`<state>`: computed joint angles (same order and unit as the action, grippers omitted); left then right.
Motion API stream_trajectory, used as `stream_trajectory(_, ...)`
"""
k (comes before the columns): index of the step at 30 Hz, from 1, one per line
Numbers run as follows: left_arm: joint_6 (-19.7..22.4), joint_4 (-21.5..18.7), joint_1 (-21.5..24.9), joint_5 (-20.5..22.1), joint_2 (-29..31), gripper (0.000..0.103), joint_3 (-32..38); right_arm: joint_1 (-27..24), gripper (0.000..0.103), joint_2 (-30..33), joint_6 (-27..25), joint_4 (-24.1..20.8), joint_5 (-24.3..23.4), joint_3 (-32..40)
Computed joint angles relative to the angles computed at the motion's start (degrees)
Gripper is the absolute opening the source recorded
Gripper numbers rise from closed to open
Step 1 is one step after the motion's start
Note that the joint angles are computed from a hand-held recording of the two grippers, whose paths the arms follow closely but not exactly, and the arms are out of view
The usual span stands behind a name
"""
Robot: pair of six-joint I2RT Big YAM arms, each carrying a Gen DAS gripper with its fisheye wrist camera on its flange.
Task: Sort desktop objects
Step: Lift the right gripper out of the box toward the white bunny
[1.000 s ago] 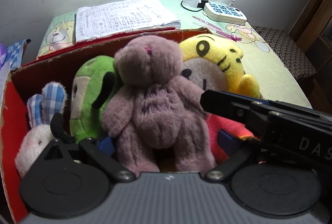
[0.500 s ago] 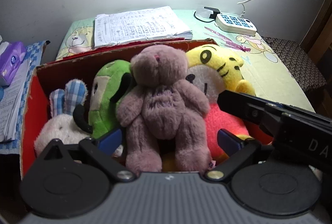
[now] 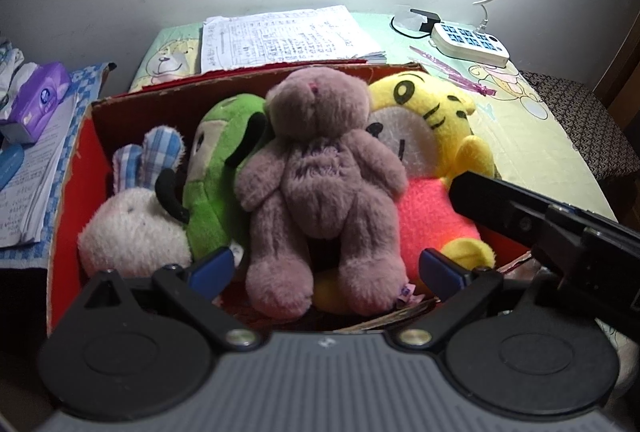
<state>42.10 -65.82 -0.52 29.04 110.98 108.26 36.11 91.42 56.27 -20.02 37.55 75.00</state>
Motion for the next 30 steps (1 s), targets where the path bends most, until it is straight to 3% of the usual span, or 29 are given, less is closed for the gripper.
stream_trajectory(17,-1.18,3.01,0.36,-0.78,-2.23,0.100,-3.42,1.09,0.034,-0.84,1.37,1.62,1.42,-1.64)
stream_trajectory(30,-7.88,9.79,-0.94,-6.15,-6.48,0.100,-9.11,-1.05,0.034,-3.80,-3.45,8.13,-6.04,-5.99)
